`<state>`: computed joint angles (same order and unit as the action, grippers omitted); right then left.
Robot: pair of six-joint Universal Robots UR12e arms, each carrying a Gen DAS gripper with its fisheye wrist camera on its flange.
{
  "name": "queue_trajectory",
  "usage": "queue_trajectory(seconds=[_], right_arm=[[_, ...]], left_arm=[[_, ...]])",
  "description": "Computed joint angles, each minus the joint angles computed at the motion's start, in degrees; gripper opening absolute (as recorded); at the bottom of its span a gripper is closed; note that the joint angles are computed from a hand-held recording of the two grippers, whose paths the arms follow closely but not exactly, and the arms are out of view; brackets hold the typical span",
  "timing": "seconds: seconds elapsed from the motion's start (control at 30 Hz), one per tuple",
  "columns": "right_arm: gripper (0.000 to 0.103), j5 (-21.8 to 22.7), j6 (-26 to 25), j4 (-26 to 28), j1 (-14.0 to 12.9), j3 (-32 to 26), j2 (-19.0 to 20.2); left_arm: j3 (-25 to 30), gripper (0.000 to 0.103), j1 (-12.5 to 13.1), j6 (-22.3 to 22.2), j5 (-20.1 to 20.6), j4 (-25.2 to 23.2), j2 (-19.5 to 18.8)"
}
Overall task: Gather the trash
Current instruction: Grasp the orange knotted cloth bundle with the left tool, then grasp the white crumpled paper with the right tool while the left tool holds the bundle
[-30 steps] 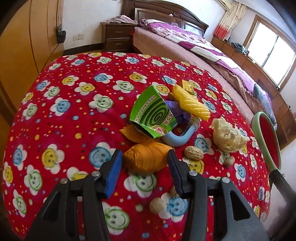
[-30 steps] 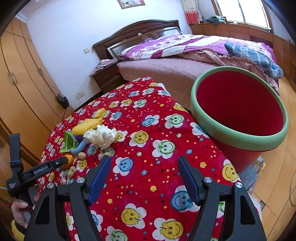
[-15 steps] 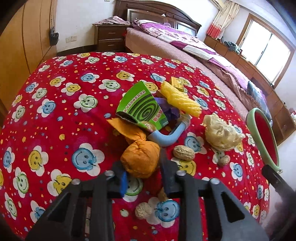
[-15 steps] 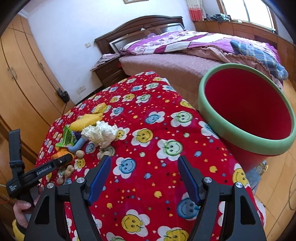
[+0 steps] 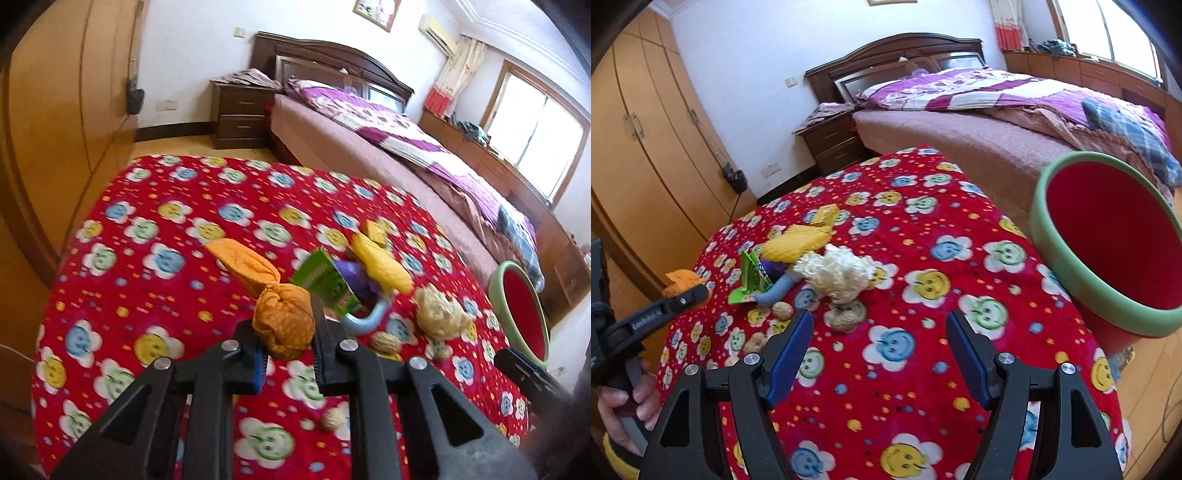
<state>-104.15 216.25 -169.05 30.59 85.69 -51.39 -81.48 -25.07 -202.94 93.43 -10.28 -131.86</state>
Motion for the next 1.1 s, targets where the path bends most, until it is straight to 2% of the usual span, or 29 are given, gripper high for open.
queue_trajectory(seconds=[0.2, 0.4, 0.67, 0.83, 0.9, 0.93, 0.97, 1.1], right_arm=[[0.075, -0.8, -1.4, 3.0, 0.5, -4.2, 2.2], [0.075, -1.6, -1.2, 5.4, 0.4, -7.6, 4.3], [0.075, 0.0, -2.8, 9.5, -0.2, -11.6, 6.6], [0.075, 1.5, -3.1, 9.1, -0.5, -11.8, 7.2], [0.066, 2.4, -2.7, 8.0, -0.7, -11.4, 7.3], [0.052, 2.7, -2.8, 8.2, -0.8, -11.3, 7.2], [0.046, 3.0, -2.8, 8.3, -0.9, -11.2, 7.2], [0.035, 3.6, -3.4, 6.1, -1.0, -10.0, 6.8]], left_arm=[[-0.7, 0.019, 1.1, -1.3, 0.3, 1.7, -0.3], [-0.1, 0.019, 2.0, -2.2, -1.8, 1.0, -1.2], [0.6, 0.019, 2.1, -2.1, -4.1, 1.3, -2.1], [0.8, 0.019, 1.9, -2.2, -3.6, 0.7, -2.1], [0.8, 0.019, 1.7, -2.3, -2.8, 0.5, -2.0], [0.7, 0.019, 1.7, -2.4, -2.6, 0.6, -1.9], [0.7, 0.019, 1.6, -2.5, -2.4, 0.6, -1.8], [0.5, 0.019, 1.2, -2.9, -1.7, 0.6, -1.4]])
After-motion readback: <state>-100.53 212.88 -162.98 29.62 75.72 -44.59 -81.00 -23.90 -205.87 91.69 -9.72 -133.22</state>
